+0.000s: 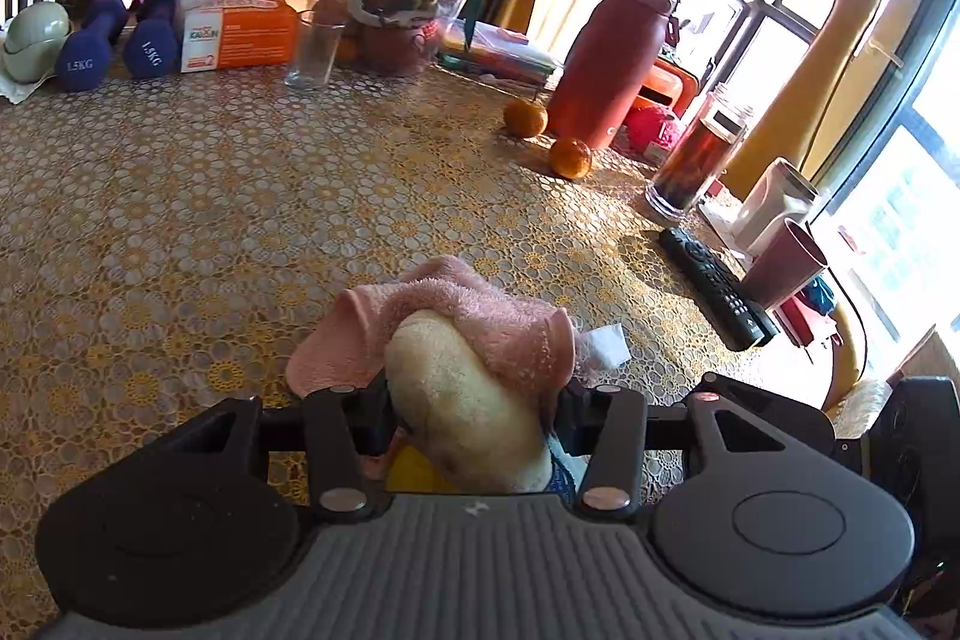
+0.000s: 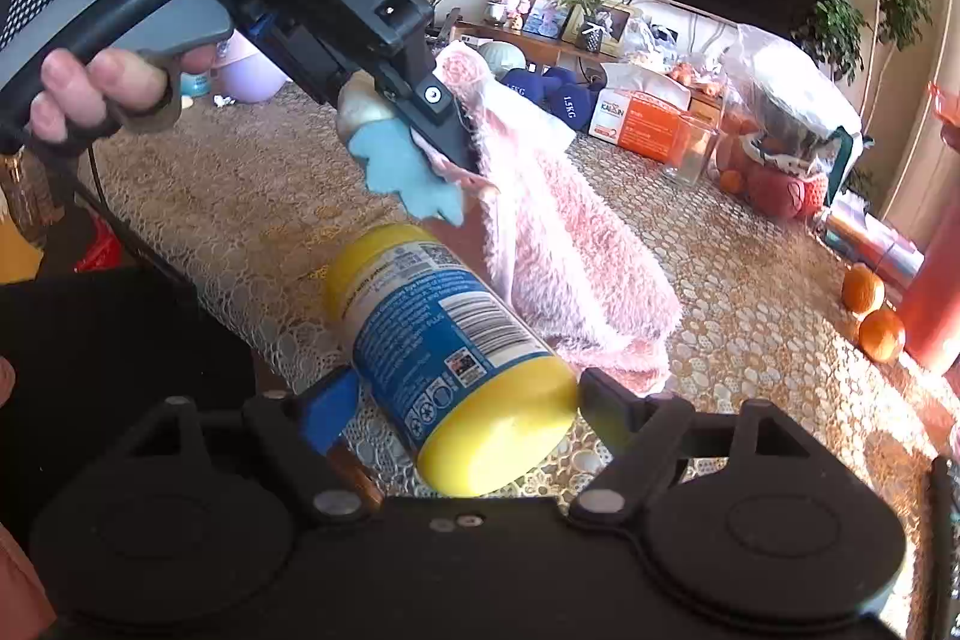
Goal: Organize objects
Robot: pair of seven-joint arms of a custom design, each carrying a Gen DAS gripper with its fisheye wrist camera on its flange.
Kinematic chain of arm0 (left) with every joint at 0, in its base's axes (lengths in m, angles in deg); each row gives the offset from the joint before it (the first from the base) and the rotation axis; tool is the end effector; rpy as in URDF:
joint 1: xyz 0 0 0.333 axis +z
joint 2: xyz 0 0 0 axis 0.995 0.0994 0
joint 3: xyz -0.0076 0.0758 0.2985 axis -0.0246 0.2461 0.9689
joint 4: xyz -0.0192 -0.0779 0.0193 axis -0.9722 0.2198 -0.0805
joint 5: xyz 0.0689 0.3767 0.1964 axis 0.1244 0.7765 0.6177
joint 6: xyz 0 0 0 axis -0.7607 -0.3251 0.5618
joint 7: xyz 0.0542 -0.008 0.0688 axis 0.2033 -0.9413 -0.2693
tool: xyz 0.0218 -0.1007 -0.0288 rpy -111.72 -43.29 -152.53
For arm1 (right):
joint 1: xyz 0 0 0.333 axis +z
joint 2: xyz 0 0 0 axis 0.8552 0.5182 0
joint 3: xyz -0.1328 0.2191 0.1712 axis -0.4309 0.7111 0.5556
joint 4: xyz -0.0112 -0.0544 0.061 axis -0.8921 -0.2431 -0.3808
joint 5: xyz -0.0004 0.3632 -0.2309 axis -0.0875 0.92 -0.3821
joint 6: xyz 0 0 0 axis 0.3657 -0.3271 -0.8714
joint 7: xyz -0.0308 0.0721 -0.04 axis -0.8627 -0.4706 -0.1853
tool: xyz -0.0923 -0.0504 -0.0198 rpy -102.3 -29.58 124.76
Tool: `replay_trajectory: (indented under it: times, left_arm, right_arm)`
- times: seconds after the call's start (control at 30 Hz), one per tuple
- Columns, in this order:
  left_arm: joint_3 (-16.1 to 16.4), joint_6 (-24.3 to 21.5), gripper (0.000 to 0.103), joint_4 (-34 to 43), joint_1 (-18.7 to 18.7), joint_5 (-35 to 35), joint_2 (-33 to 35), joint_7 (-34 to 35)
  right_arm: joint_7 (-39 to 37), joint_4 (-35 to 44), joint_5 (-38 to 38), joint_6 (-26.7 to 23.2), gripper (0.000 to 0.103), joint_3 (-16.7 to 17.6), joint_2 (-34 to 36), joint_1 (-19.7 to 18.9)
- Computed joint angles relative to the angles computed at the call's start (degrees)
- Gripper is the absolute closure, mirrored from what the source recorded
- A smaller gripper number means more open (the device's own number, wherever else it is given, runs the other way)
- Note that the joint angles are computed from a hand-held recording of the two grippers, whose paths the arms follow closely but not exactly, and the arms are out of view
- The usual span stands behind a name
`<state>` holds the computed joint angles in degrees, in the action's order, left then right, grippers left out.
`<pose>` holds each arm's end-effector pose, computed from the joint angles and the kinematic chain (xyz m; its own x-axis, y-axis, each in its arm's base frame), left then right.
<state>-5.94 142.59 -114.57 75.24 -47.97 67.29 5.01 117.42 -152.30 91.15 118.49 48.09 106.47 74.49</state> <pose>0.7299 -0.3646 0.2727 -0.3727 -0.8614 0.3452 -0.7478 0.0586 -0.6613 0.6528 0.3922 0.2160 0.6807 -0.7285 0.0772 -0.3908 -0.4503 -0.8028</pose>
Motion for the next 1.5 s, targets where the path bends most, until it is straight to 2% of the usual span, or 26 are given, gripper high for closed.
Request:
replay_trajectory:
  times: [0.1, 0.17, 0.33, 0.4, 0.5, 0.6, 0.73, 0.87, 0.93, 1.07, 1.17, 1.23, 1.3, 1.4, 1.5]
  left_arm:
    - [1.3, -1.5, 0.055, 2.7, -1.9, 0.6, 1.8, -0.1]
    - [1.2, -1.2, 0.055, 2.6, -1.9, 0.5, 2.0, 0.0]
    - [-0.1, 1.1, 0.055, -1.1, 0.0, -0.2, 0.4, -0.3]
    - [-0.7, 2.3, 0.055, -3.2, 1.1, -0.3, -0.5, -0.7]
    - [-1.6, 3.6, 0.055, -5.3, 2.7, -0.2, -1.3, -1.5]
    - [-0.9, 4.9, 0.054, -7.1, 3.1, 0.2, -2.3, -3.6]
    - [2.1, 5.7, 0.054, -8.8, 2.1, 1.2, -4.0, -7.8]
    - [4.1, 4.2, 0.055, -8.4, 1.3, 2.3, -4.7, -11.1]
    - [1.5, 4.3, 0.054, -8.1, 3.1, 2.5, -4.3, -10.1]
    - [-5.0, 4.6, 0.054, -6.2, 6.3, 2.8, -2.2, -6.0]
    - [-7.5, 3.8, 0.054, -3.9, 6.4, 3.0, -0.6, -3.0]
    - [-6.7, 3.0, 0.054, -2.6, 5.0, 2.8, -0.1, -2.1]
    - [-4.3, 1.8, 0.054, -1.6, 2.8, 2.4, 0.0, -2.5]
    - [-3.0, 1.6, 0.055, -1.9, 2.1, 1.3, 0.0, -2.6]
    - [-0.3, 1.3, 0.055, -2.7, 0.9, 0.9, -0.9, -4.1]
  right_arm:
    - [1.1, -0.6, -1.7, -1.1, 0.019, 9.4, 1.8, -8.5]
    - [2.0, -0.6, -1.8, -2.1, 0.017, 14.1, 3.2, -12.7]
    - [2.2, 0.8, 0.2, -5.6, 0.015, 21.1, 7.0, -18.5]
    - [1.1, 0.7, 0.9, -5.9, 0.015, 22.5, 7.7, -19.5]
    - [-0.7, 1.2, 1.9, -6.6, 0.016, 22.4, 7.9, -18.8]
    - [-2.7, 2.3, 2.9, -7.3, 0.017, 22.4, 8.5, -18.2]
    - [-4.8, 1.5, 4.5, -6.4, 0.026, 23.7, 8.7, -19.1]
    - [-5.1, 0.8, 4.4, -3.8, 0.026, 21.2, 7.0, -16.6]
    - [-5.2, 0.8, 2.9, -1.7, 0.026, 18.7, 6.0, -14.2]
    - [-4.7, 0.9, 0.2, 1.7, 0.026, 10.3, 3.2, -6.8]
    - [-3.4, 1.3, -1.2, 1.7, 0.026, 7.0, 2.5, -4.1]
    - [-2.3, 1.3, -1.8, 1.6, 0.026, 6.1, 2.3, -3.5]
    - [-1.4, 1.1, -2.4, 1.6, 0.026, 6.1, 2.3, -3.7]
    - [-0.4, 0.7, -2.9, 1.6, 0.026, 5.2, 1.9, -3.2]
    - [-0.1, 0.6, -3.2, 1.2, 0.026, 3.9, 1.7, -2.3]
